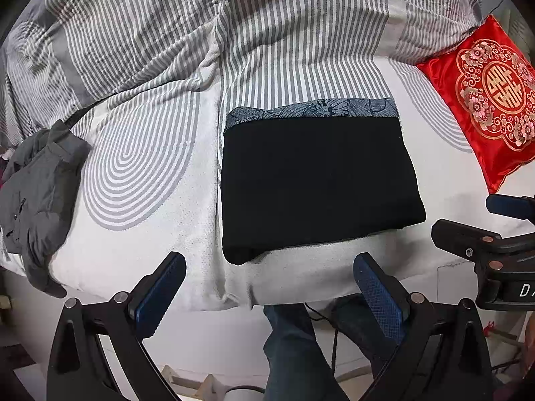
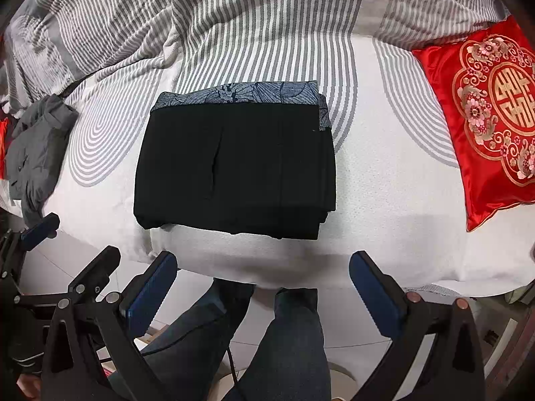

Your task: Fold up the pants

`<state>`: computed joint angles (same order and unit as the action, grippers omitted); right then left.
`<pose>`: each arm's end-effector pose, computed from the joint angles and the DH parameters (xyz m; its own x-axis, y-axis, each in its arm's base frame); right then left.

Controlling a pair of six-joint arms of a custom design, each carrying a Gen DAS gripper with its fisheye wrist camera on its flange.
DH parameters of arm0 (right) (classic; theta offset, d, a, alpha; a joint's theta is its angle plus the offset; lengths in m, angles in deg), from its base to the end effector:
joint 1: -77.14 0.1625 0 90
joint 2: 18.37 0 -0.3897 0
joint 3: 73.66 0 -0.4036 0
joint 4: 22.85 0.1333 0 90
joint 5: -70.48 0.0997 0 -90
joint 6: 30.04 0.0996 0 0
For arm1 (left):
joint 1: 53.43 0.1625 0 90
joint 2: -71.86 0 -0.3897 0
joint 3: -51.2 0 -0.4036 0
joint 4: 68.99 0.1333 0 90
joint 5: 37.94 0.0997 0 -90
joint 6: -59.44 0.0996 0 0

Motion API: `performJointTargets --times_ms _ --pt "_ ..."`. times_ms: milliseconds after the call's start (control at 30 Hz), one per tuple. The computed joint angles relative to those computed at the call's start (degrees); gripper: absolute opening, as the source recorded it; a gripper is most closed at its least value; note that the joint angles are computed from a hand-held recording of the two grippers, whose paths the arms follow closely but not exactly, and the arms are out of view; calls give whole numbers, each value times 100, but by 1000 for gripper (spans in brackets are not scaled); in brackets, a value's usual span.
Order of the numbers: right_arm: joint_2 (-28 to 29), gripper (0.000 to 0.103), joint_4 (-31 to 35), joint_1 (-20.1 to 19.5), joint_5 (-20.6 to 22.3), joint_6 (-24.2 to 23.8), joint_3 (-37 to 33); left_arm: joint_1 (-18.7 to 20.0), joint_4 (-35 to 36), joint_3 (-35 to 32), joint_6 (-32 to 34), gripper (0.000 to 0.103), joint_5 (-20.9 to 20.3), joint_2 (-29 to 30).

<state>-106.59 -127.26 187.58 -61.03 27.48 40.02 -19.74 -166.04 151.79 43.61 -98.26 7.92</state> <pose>0.2237 -0.4076 0.2862 -0.6421 0.5715 0.5110 0.3705 0.8149 -0.4458 -0.3471 -0.4509 0.1472 -0.4652 0.6944 -0.5489 0.6201 0.6982 0.3578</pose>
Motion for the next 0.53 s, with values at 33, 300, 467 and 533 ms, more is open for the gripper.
performJointTargets --times_ms 33,300,467,533 --pt "-5 103 -8 -3 3 -5 6 7 0 -3 -9 101 -22 0" --pt "7 103 -29 -10 27 -16 24 24 -71 27 -68 101 4 -24" --pt "30 103 -42 -17 32 -33 14 31 -113 32 -42 101 -25 -33" --pt "37 103 -47 -22 31 -41 9 22 -99 31 -42 101 -16 -22"
